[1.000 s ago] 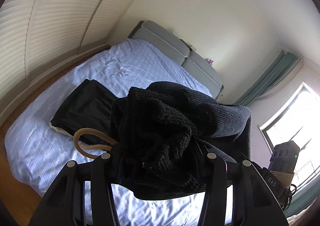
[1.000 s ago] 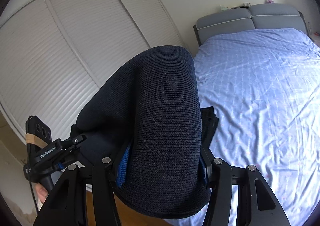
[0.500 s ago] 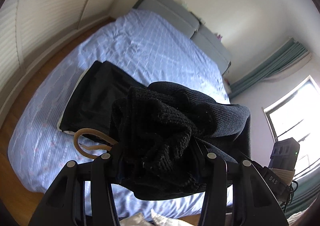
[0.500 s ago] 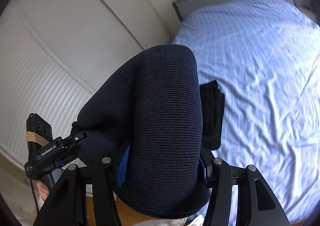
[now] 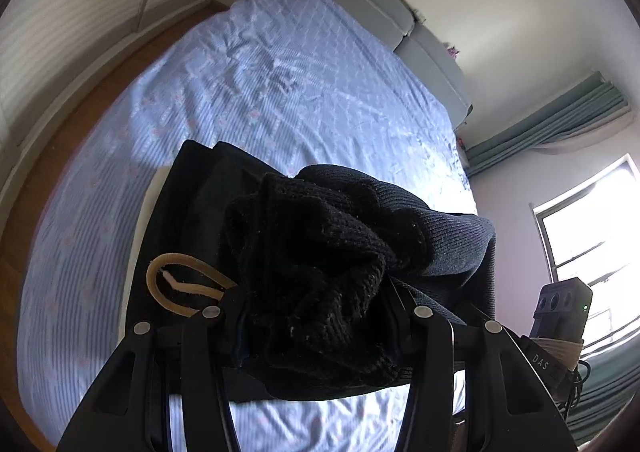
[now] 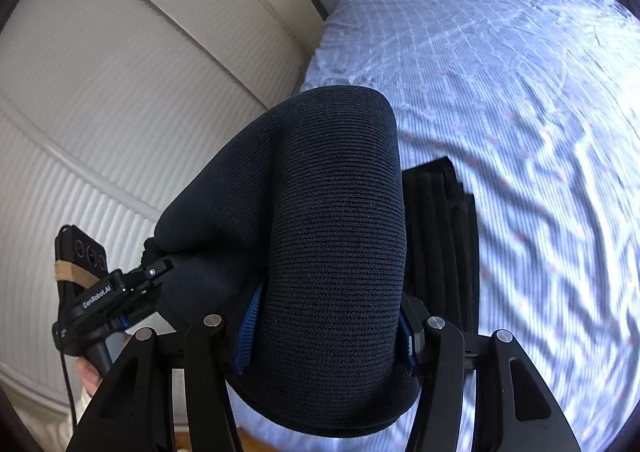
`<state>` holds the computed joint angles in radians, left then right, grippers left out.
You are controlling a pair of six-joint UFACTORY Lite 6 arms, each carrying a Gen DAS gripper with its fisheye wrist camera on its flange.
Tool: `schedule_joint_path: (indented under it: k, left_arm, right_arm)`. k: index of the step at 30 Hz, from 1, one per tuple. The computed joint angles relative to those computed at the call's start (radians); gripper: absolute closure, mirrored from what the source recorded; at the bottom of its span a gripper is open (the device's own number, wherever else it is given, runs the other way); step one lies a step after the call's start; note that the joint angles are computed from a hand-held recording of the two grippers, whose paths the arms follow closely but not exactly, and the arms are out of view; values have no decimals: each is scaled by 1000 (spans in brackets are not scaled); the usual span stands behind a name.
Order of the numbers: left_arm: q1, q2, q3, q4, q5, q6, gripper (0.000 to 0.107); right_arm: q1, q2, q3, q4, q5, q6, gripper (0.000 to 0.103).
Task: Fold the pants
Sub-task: 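Carry the folded pants with both grippers onto the black clothes stack, then open both grippers to release the pants on the stack and withdraw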
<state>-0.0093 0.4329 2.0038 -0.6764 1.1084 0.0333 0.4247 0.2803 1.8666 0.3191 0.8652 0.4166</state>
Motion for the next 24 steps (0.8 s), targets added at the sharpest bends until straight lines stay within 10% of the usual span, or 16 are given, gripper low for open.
schedule_joint_path:
  k: [11,24]
  left_arm:
    - [-2,333,189,13,36,37,54]
    - [-2,125,-68,240,-18,116,24]
  right_arm:
    - [-20,312,219,-52,66,8,45]
    - [-26,258,125,-93,94,-73,29]
